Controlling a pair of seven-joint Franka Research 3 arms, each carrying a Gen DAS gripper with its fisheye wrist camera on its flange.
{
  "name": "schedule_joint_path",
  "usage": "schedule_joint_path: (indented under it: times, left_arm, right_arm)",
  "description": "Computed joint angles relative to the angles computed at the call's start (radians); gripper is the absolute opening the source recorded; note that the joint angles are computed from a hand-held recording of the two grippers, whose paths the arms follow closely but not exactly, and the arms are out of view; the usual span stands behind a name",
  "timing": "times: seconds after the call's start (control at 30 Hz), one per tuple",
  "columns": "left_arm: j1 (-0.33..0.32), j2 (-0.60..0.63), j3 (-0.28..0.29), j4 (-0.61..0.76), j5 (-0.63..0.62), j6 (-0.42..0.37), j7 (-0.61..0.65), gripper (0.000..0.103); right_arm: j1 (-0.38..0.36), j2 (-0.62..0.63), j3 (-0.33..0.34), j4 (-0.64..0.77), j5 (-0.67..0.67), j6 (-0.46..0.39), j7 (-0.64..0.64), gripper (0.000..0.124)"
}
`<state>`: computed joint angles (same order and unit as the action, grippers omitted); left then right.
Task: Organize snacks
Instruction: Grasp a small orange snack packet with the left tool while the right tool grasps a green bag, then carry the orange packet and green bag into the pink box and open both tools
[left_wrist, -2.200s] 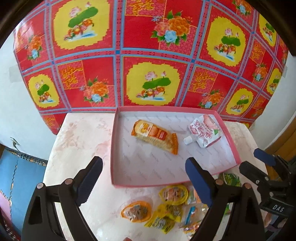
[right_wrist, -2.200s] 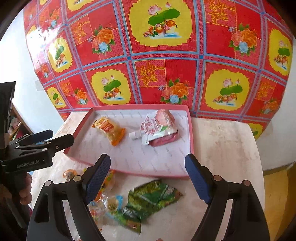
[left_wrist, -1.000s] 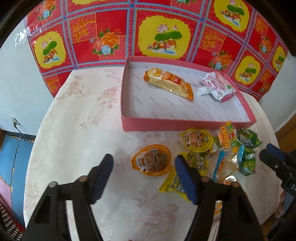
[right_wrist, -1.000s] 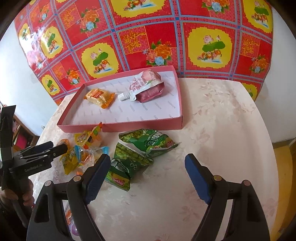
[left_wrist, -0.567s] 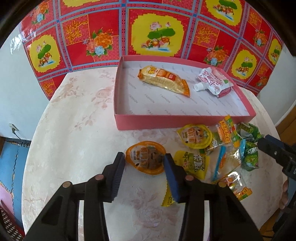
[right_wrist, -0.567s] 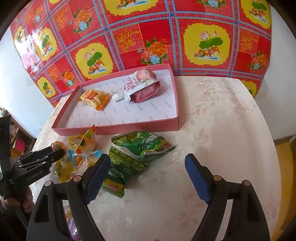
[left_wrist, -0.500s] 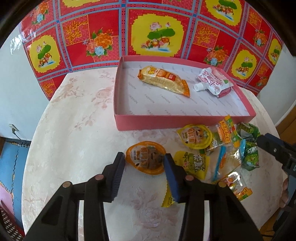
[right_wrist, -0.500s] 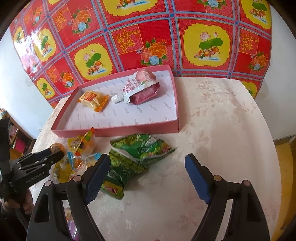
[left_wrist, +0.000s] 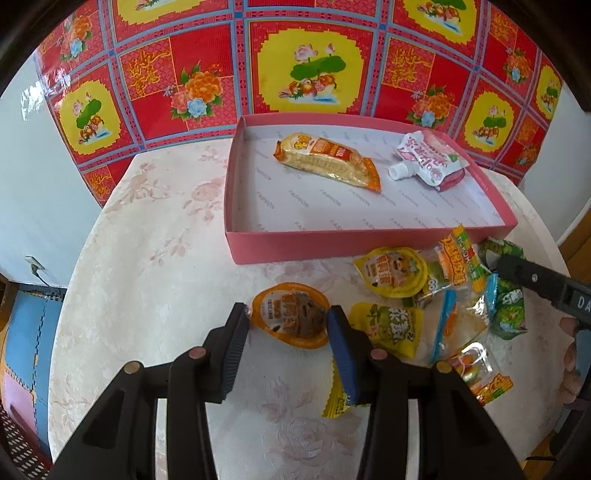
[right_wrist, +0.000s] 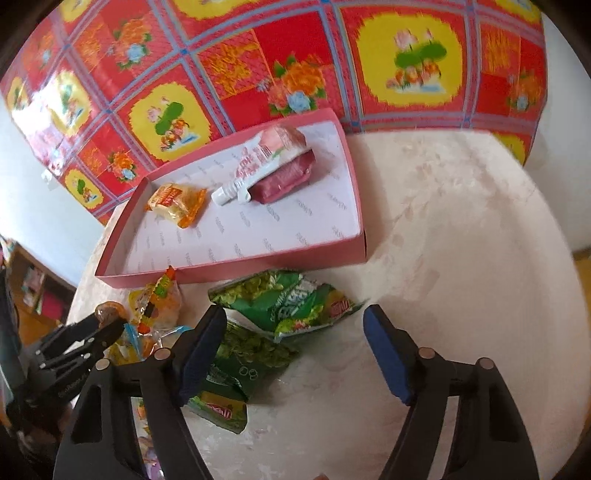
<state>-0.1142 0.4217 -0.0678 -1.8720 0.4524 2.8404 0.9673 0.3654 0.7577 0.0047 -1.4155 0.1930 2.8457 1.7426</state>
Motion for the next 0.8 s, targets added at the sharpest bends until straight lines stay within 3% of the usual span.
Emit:
schedule_joint_path:
  times: [0.27,0.33,0.4,0.6,0.63,0.8]
  left_arm:
    - [-0.010,0.003,0.011,0.003,0.020,0.003,-0.024,0.046]
    - [-0.007,0.000,0.009,-0.002,0.019,0.008,-0.026,0.037]
    - [0.009,-0.005,-0.006,-0.011,-0.002,0.016,-0.013,0.036]
    - [0.019,-0.028,-0.013,-0.047,-0.026,0.056,-0.001,0.027]
    - [0.016,-0.032,-0.010,-0.050,-0.025,0.059,-0.002,0.021]
    - [0.027,-0.036,-0.025,-0.056,-0.049,0.064,0.018,0.020]
  right_arm:
    - [0.056,0.008,-0.066,-0.001,-0.056,0.020,0.050,0.076]
    - [0.069,0.011,-0.082,0.007,-0.076,0.011,0.067,0.076]
    - [0.074,0.010,-0.089,0.005,-0.088,0.013,0.082,0.074]
    - [0.092,-0.001,-0.119,-0.016,-0.125,0.021,0.137,0.059]
    - [0.094,-0.003,-0.123,-0.018,-0.131,0.019,0.144,0.053]
    - [0.089,-0.021,-0.134,-0.044,-0.149,0.015,0.188,0.025]
